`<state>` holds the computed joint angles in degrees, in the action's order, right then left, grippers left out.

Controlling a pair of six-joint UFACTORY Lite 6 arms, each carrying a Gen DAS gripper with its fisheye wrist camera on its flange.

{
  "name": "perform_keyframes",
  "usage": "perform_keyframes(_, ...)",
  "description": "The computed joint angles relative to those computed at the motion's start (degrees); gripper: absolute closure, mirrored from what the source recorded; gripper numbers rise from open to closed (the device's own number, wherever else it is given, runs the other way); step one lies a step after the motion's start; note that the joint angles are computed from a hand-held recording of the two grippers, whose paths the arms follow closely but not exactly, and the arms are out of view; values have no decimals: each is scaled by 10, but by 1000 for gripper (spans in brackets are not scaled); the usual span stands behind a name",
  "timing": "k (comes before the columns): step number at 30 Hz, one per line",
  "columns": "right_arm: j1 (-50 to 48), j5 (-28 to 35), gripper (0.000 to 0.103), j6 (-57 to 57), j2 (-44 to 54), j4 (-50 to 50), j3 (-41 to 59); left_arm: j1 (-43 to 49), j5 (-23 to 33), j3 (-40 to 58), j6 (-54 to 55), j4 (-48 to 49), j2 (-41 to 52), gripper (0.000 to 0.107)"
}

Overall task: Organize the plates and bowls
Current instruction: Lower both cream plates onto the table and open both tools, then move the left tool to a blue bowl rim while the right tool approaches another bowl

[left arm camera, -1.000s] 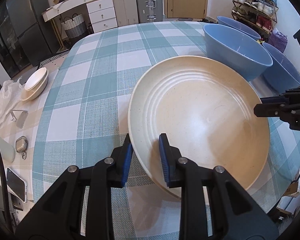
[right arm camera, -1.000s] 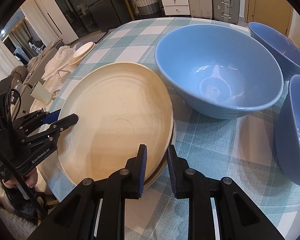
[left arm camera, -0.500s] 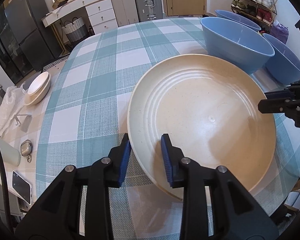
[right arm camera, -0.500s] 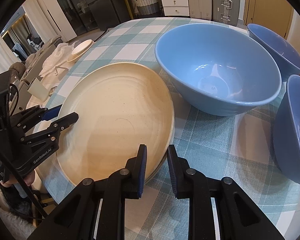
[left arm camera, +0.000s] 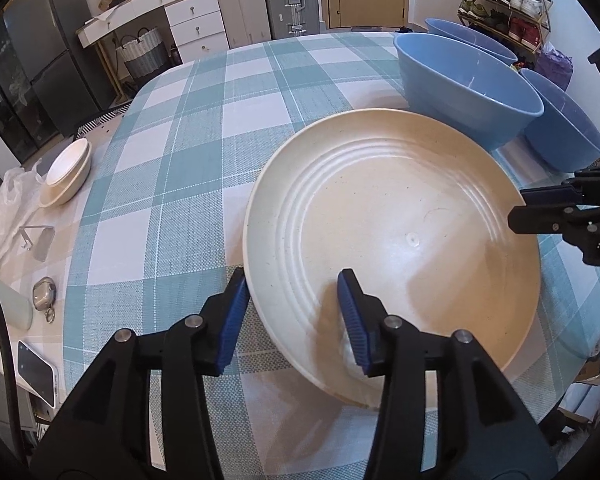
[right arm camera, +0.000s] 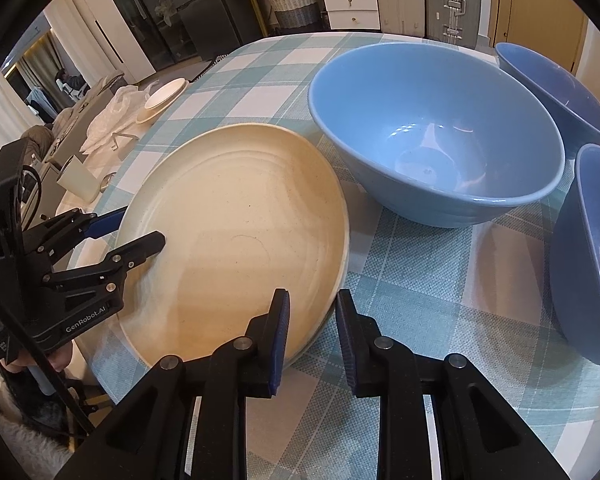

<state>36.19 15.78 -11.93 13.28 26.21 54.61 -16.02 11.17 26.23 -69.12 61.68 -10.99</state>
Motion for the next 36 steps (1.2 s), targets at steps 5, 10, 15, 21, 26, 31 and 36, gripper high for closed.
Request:
perform_keyframes(5,-13,4,51,-71,-31,66,-16,11,-11,-3,148,-145,-42,34)
perform_keyframes(10,-23,8,32,-76,-70,66,-30,13,-3,13,345,-341,-77,31)
perform_keyframes(15,-40,18,16,-73,-121,52,-46,-5,23,44,443,-441,-102,28)
perform_keyframes(21,-72,35,7,-47,-173,9,-51,-42,46,105,422,-426,-90,26)
perform_keyframes(26,-108,56,2,-29,-215,-32,-48,-57,54,170,457,-469,-46,25)
perform_keyframes(31,-155,87,1,-56,-248,-30,-38,-76,61,242,440,-460,13,25)
perform_keyframes(36,-202,112,1,-89,-265,-15,-18,-81,56,302,441,-469,58,6)
